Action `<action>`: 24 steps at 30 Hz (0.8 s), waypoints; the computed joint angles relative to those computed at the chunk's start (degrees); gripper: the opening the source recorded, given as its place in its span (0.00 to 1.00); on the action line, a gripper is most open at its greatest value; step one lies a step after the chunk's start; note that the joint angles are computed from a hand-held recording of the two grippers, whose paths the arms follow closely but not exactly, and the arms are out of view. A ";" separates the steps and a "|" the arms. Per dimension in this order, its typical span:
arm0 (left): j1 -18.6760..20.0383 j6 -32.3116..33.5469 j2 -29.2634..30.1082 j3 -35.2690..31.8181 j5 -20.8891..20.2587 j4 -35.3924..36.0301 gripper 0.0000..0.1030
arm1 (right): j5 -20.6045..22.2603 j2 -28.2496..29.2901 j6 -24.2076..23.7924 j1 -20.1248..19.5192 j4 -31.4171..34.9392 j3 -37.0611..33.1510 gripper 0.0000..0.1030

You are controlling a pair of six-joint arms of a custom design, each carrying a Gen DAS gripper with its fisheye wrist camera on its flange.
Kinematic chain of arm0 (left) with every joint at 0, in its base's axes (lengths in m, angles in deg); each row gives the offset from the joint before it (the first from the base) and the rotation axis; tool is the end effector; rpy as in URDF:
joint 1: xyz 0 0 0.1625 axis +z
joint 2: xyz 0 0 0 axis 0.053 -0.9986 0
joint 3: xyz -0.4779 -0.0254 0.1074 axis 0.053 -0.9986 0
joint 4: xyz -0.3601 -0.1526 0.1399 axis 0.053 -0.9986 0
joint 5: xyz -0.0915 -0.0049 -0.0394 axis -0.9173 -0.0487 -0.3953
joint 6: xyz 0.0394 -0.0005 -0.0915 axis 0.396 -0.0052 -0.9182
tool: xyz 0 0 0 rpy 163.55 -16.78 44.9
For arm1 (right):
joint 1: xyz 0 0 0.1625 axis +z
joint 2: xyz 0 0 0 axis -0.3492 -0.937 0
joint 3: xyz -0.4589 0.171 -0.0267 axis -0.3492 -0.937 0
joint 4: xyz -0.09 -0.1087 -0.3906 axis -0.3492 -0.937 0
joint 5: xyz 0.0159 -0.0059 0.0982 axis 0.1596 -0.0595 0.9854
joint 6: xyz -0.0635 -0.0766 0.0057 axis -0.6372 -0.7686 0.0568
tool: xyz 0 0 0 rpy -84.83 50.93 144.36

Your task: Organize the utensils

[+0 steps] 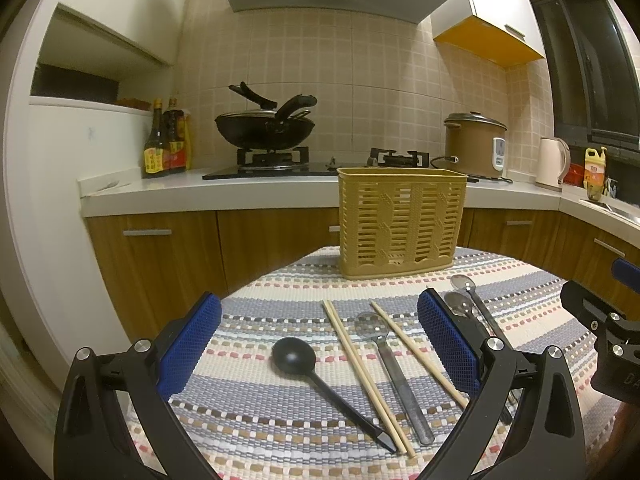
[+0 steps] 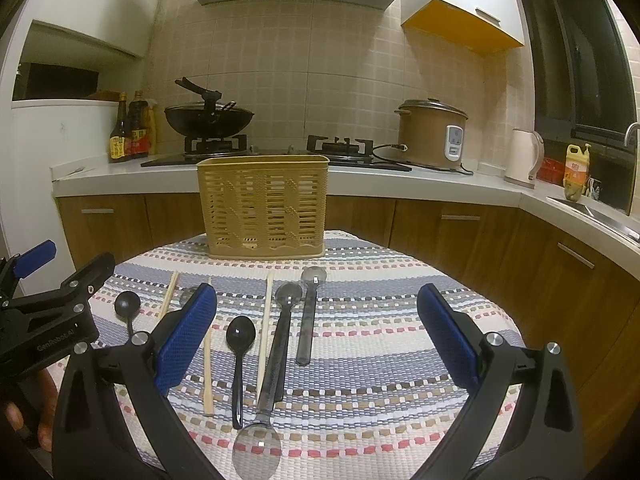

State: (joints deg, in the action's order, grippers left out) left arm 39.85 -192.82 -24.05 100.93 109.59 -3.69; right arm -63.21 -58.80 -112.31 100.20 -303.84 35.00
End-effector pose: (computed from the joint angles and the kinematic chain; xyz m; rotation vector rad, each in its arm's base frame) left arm -0.3129 -0.5996 0.0261 0.3457 1.8142 -1.4923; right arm 0.0359 -0.6224 0.2830 0.8998 -2.0868 1.3723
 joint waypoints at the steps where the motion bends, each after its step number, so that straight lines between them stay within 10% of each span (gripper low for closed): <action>1: 0.00 -0.19 0.01 -0.06 -0.01 0.21 0.92 | 0.00 0.00 0.00 0.00 0.00 0.00 0.93; 24: 0.00 -1.00 0.19 -0.43 -0.19 0.98 0.92 | -1.14 0.17 -0.02 0.15 0.46 -0.54 0.93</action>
